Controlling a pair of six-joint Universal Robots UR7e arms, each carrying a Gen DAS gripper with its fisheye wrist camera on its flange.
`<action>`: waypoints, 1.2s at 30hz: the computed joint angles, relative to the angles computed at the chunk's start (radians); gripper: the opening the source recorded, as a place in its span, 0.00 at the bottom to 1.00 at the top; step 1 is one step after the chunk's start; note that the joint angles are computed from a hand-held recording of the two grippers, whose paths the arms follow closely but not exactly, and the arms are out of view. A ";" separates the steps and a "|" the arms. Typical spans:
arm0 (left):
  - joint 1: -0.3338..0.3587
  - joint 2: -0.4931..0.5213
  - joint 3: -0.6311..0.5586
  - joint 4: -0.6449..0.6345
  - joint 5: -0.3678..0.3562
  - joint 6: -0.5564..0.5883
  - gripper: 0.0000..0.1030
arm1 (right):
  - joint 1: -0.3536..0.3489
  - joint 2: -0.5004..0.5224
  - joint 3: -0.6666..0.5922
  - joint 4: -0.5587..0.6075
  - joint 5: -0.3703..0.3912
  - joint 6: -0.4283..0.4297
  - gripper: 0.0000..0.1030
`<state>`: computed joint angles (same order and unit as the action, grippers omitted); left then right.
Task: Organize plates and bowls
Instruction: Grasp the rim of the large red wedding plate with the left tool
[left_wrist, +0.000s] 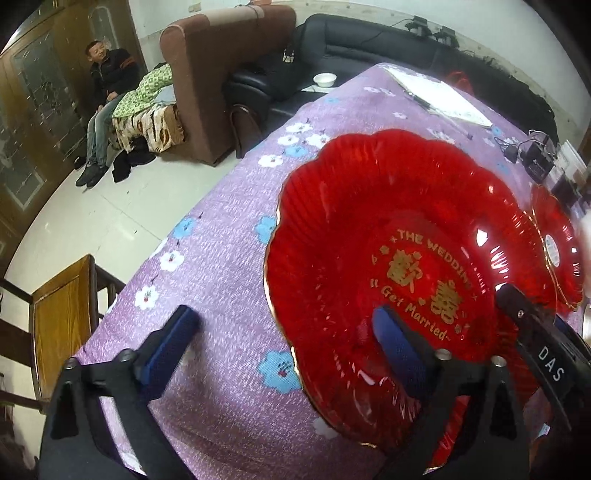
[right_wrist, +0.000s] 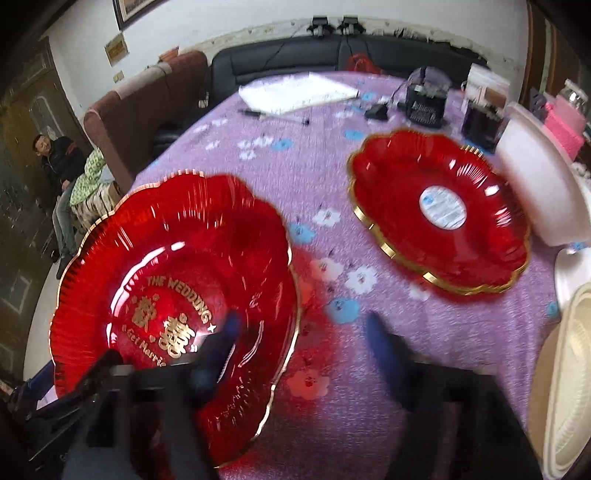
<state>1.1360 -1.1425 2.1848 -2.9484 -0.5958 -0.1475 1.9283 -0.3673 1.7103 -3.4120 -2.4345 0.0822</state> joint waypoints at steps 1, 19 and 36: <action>0.001 0.003 -0.003 -0.005 -0.003 0.011 0.83 | 0.004 0.009 -0.006 -0.023 -0.007 -0.018 0.43; 0.024 -0.001 -0.030 -0.035 -0.113 0.068 0.26 | -0.077 -0.121 0.143 -0.024 0.345 0.047 0.22; 0.032 -0.029 -0.028 0.005 -0.152 0.089 0.22 | -0.097 -0.138 0.131 0.040 0.389 0.118 0.08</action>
<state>1.1682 -1.1712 2.1565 -2.9432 -0.7478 -0.0589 1.8310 -0.5057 1.8412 -3.3721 -2.0450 0.2000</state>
